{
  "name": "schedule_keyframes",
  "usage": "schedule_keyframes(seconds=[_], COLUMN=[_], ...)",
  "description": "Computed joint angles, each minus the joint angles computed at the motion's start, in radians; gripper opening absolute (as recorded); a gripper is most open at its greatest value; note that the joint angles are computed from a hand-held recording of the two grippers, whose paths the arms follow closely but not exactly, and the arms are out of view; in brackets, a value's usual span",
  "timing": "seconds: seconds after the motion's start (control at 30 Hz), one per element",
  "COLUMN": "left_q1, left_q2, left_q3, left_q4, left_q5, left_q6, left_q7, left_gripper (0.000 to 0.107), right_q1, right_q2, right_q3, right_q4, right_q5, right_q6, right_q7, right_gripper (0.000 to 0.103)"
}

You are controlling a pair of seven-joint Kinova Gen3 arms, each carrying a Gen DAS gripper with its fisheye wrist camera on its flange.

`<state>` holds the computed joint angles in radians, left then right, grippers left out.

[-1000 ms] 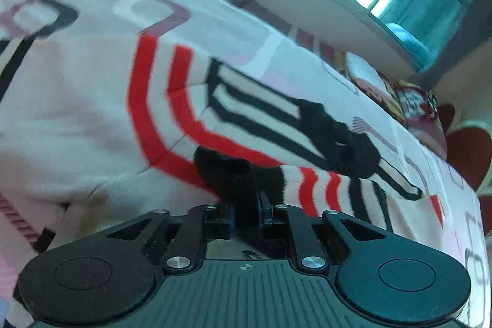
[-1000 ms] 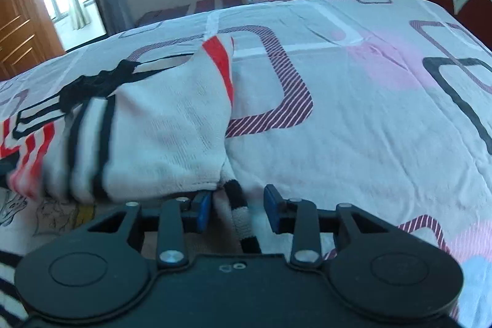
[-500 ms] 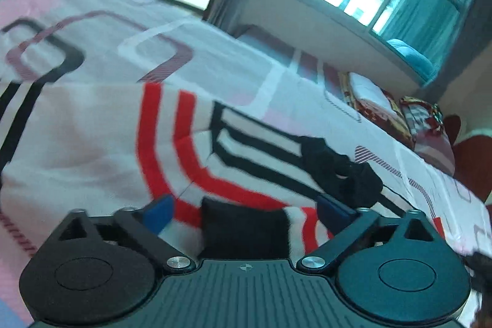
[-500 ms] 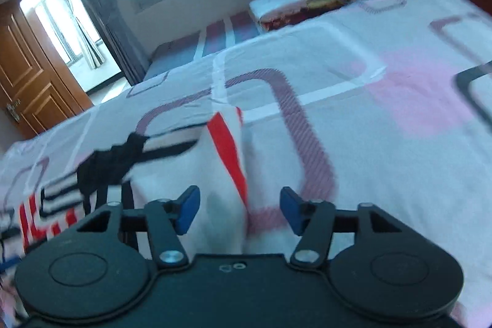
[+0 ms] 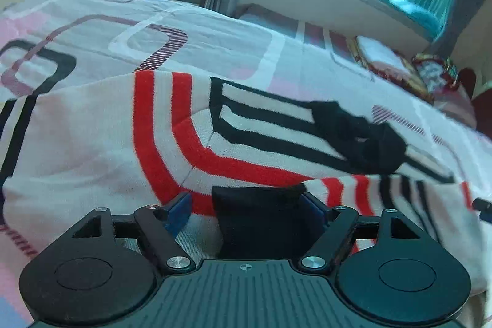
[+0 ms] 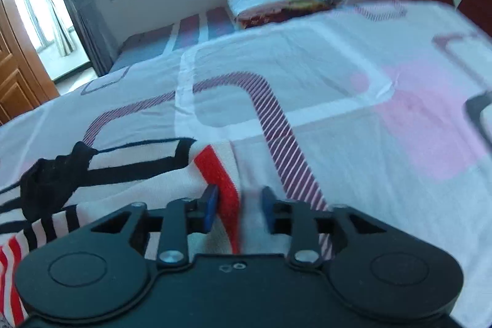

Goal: Fold small clothes

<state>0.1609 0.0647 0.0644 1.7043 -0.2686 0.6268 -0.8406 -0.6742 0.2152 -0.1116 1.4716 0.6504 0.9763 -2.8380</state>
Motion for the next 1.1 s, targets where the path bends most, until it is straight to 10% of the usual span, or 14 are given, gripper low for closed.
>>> schedule_keyframes(seconds=[0.03, 0.17, 0.3, 0.77, 1.1], left_q1=[0.011, 0.005, 0.003, -0.314, -0.339], left_q2=[0.002, 0.055, -0.018, -0.223, -0.236], left_q3=[-0.012, 0.019, -0.012, -0.122, -0.534], left_q4=[0.0, -0.057, -0.021, 0.132, 0.252], left_q5=[0.005, -0.008, 0.038, 0.315, 0.705], left_q6=[0.005, 0.094, 0.081, 0.16, 0.074], left_q7=[0.007, -0.072, -0.09, -0.326, -0.591], left_gripper=[0.103, 0.103, 0.103, 0.103, 0.103], right_q1=[-0.008, -0.003, -0.111, -0.286, -0.405], right_q2=[-0.014, -0.025, 0.003, 0.097, 0.229], right_q3=[-0.019, -0.115, -0.052, -0.084, -0.023], right_q4=[0.005, 0.034, -0.007, -0.197, -0.406], right_q5=[0.033, 0.059, 0.058, 0.016, -0.081], right_q6=[0.014, 0.005, 0.104, 0.136, 0.074], right_q7=[-0.027, 0.028, 0.052, 0.108, 0.189], right_gripper=[0.038, 0.035, 0.039, 0.042, 0.044])
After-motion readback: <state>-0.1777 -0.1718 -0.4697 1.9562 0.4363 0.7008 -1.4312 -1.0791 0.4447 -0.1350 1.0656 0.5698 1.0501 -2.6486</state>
